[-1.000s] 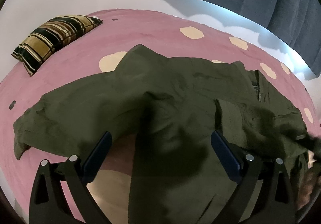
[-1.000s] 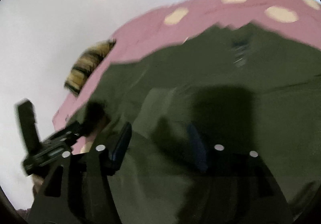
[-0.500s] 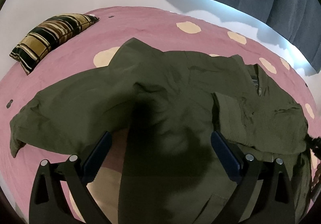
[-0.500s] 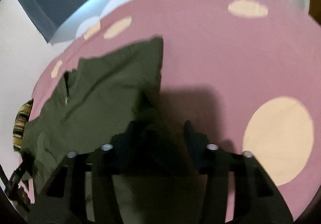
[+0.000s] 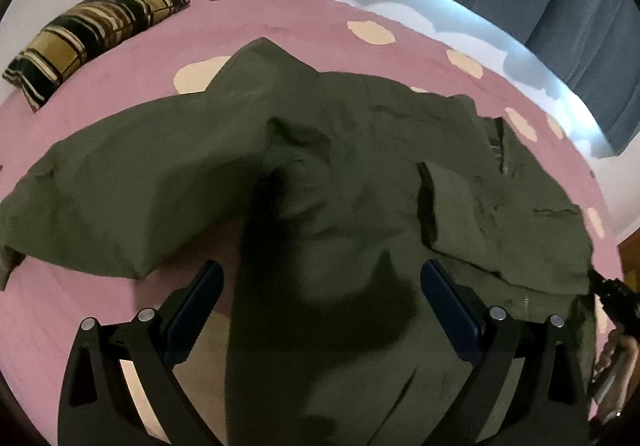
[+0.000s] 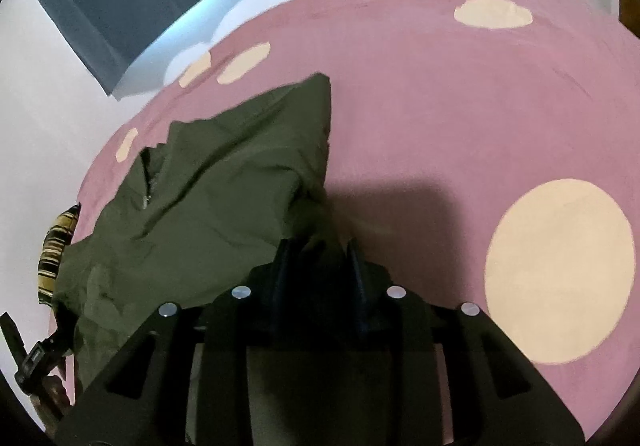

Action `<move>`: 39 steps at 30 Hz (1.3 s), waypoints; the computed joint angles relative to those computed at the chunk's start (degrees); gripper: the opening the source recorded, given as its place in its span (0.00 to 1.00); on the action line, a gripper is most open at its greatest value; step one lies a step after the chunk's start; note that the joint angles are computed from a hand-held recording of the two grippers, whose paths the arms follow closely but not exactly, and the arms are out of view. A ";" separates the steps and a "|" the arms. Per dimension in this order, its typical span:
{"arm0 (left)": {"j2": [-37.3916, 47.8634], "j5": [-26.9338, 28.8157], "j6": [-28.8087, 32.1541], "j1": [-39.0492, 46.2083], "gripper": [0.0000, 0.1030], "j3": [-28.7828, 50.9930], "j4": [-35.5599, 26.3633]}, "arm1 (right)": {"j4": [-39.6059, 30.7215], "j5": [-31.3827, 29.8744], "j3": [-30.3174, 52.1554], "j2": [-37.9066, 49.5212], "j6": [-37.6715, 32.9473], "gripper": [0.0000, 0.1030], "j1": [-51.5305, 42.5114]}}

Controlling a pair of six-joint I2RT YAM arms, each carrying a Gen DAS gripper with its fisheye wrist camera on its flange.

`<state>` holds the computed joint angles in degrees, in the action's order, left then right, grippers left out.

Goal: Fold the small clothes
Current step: 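Carry the held sleeve across the jacket body and release it, then grasp the other sleeve cuff with the left tool and lift it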

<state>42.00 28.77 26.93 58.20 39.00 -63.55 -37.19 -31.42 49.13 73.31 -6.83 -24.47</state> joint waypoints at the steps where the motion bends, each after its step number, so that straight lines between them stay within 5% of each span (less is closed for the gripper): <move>1: -0.35 1.28 2.49 2.34 0.95 0.47 -0.93 | -0.01 0.40 -0.49 -1.63 0.03 0.29 0.08; 5: 1.02 8.81 19.75 18.34 0.95 4.34 -7.53 | -0.45 -1.46 -1.57 -7.02 0.76 0.45 -0.49; 8: 9.88 12.06 32.70 30.70 0.95 8.82 -14.00 | -1.66 -2.18 -1.38 -9.93 1.14 0.47 0.29; 14: 27.47 11.37 39.64 45.32 0.95 17.35 -15.36 | -2.81 -1.89 -1.41 -12.31 2.06 0.51 4.66; 20: 44.96 11.68 34.94 53.24 0.95 31.07 -12.00 | -3.55 -1.59 -2.66 -13.94 3.21 0.52 7.05; 25: 57.99 10.77 34.29 56.04 0.95 38.33 -18.38 | -2.90 -0.85 -3.45 -14.15 3.85 0.53 8.61; 33: 58.73 14.65 34.56 52.03 0.95 35.26 -22.90 | -1.60 0.58 -5.10 -13.65 4.51 0.53 10.61; 39: 60.23 17.66 23.62 48.62 0.95 35.25 -18.00 | -1.63 0.81 -5.66 -14.01 4.74 0.53 11.45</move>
<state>102.23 46.43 50.55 106.82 74.25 -81.55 -38.82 -30.60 43.47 59.30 -2.09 -13.02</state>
